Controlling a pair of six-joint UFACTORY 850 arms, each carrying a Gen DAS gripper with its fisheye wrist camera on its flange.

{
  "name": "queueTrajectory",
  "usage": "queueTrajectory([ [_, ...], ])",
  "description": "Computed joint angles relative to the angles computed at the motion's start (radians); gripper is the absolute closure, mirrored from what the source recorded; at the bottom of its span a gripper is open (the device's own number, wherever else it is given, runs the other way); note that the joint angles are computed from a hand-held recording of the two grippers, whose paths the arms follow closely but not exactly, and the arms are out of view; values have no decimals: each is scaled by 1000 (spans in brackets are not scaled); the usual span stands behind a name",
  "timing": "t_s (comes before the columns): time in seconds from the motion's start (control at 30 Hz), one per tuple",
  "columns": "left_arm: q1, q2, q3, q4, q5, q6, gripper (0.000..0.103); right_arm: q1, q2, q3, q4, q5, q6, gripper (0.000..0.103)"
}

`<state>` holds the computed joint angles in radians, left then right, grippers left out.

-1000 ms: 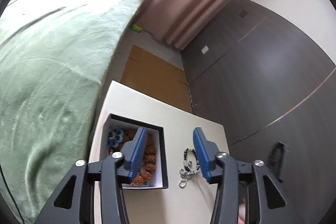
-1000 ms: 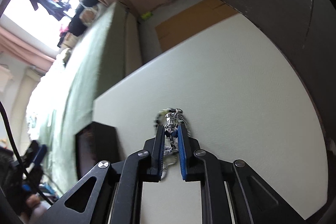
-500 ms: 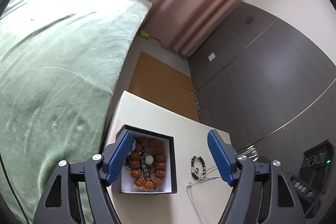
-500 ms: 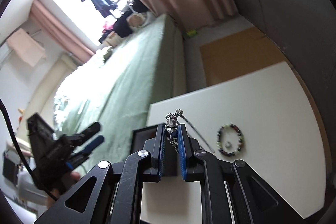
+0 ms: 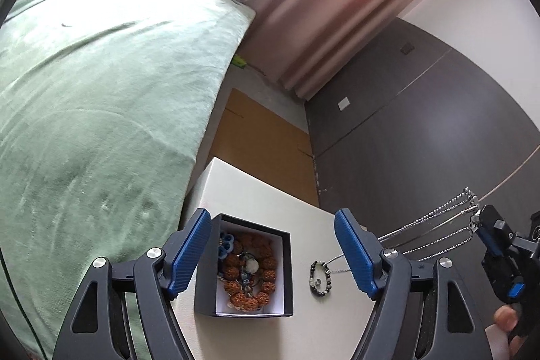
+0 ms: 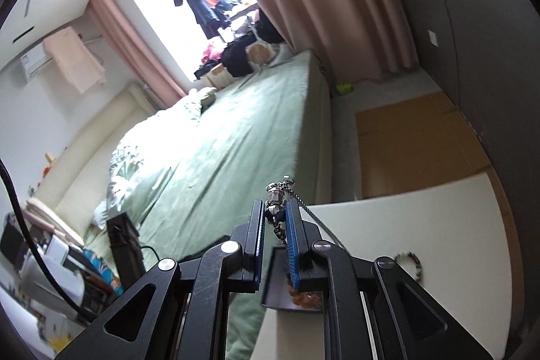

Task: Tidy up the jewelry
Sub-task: 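Carry the silver chain with the right tool and release it into the box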

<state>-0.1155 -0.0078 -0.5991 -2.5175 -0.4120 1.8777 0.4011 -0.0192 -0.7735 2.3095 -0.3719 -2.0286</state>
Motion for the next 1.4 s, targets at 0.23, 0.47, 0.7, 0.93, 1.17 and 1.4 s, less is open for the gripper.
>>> queueTrajectory([
  [0.23, 46, 16, 17, 49, -19, -60, 26, 43, -51, -38, -21, 0, 24, 89],
  [0.47, 83, 25, 31, 69, -39, -86, 21, 64, -128, -73, -83, -20, 89, 89],
  [0.7, 108, 27, 40, 87, -54, -119, 21, 76, -191, -104, -167, -42, 176, 89],
  [0.93, 111, 26, 38, 100, -60, -133, 21, 84, -170, -100, -170, -56, 177, 89],
  [1.17, 116, 27, 40, 102, -56, -136, 21, 88, -224, -130, -368, -33, 387, 89],
  [1.4, 87, 13, 26, 86, -35, -119, 21, 41, -235, -99, -407, -37, 446, 64],
])
